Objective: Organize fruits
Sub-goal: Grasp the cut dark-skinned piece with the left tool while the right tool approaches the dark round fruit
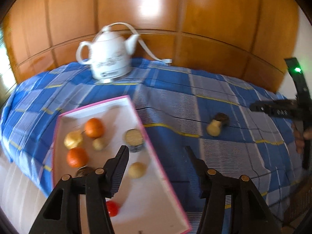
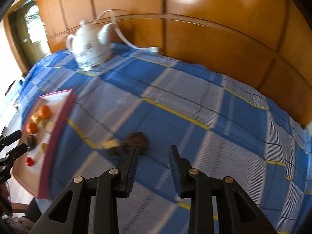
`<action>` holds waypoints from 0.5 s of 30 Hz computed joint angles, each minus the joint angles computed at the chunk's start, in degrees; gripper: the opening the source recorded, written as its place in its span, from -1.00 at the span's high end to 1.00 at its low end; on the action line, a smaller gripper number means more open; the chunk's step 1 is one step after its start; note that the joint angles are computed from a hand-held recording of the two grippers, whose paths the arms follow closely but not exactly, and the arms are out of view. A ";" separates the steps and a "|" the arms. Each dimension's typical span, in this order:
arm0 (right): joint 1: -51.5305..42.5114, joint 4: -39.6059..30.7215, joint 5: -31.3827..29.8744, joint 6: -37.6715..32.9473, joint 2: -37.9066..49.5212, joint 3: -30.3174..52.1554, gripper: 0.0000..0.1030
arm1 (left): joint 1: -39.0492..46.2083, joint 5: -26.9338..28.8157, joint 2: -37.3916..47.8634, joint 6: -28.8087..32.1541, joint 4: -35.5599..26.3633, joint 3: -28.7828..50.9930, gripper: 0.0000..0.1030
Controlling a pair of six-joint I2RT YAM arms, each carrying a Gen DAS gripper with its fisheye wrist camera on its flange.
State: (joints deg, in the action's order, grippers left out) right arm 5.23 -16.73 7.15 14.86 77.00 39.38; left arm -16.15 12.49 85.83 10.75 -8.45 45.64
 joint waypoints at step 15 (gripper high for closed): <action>-11.16 5.39 -9.56 -0.72 2.06 -5.00 0.37 | -14.77 0.38 20.05 1.80 -5.51 17.65 -0.13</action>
